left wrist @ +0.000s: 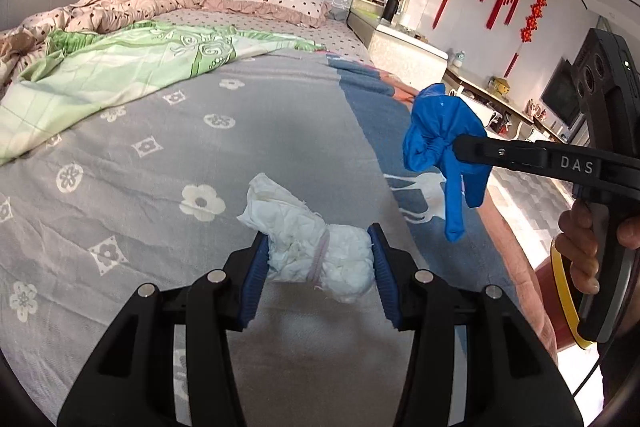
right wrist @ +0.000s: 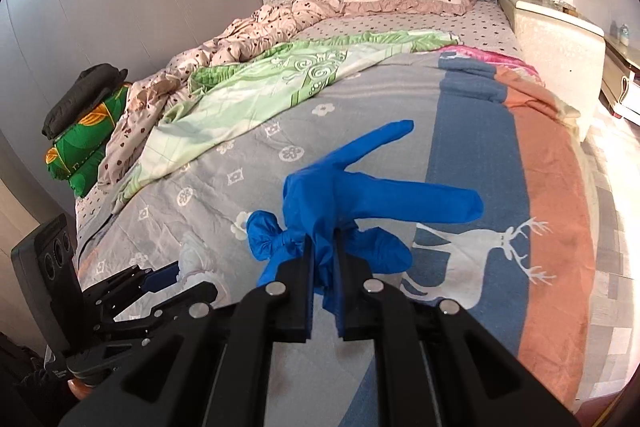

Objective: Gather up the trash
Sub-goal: 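Carry the white sock and blue gloves over the yellow-rimmed bin with both tools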

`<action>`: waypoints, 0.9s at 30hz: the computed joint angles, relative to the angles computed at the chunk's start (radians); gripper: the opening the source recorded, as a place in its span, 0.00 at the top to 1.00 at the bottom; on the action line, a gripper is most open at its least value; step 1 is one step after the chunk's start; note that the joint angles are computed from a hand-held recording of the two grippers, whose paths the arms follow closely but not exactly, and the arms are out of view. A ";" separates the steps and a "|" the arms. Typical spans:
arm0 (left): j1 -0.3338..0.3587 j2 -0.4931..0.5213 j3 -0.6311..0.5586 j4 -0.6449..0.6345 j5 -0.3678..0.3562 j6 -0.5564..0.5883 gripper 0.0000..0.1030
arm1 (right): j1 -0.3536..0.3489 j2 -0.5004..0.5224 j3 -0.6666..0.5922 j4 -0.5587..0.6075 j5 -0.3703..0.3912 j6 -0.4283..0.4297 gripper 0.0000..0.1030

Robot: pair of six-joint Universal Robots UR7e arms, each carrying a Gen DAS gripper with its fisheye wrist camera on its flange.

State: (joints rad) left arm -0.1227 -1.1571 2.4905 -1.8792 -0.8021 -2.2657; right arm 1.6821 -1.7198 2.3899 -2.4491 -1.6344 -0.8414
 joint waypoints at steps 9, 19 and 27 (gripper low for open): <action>-0.026 0.059 -0.234 0.265 0.057 0.000 0.56 | -0.058 -0.261 -0.100 0.250 0.133 -0.020 0.93; 0.008 0.199 -0.487 0.361 0.174 0.120 0.55 | -0.214 -0.432 -0.239 0.418 0.257 -0.097 0.93; 0.050 0.313 -0.631 0.270 0.255 0.279 0.55 | -0.403 -0.485 -0.378 0.505 0.364 -0.184 0.93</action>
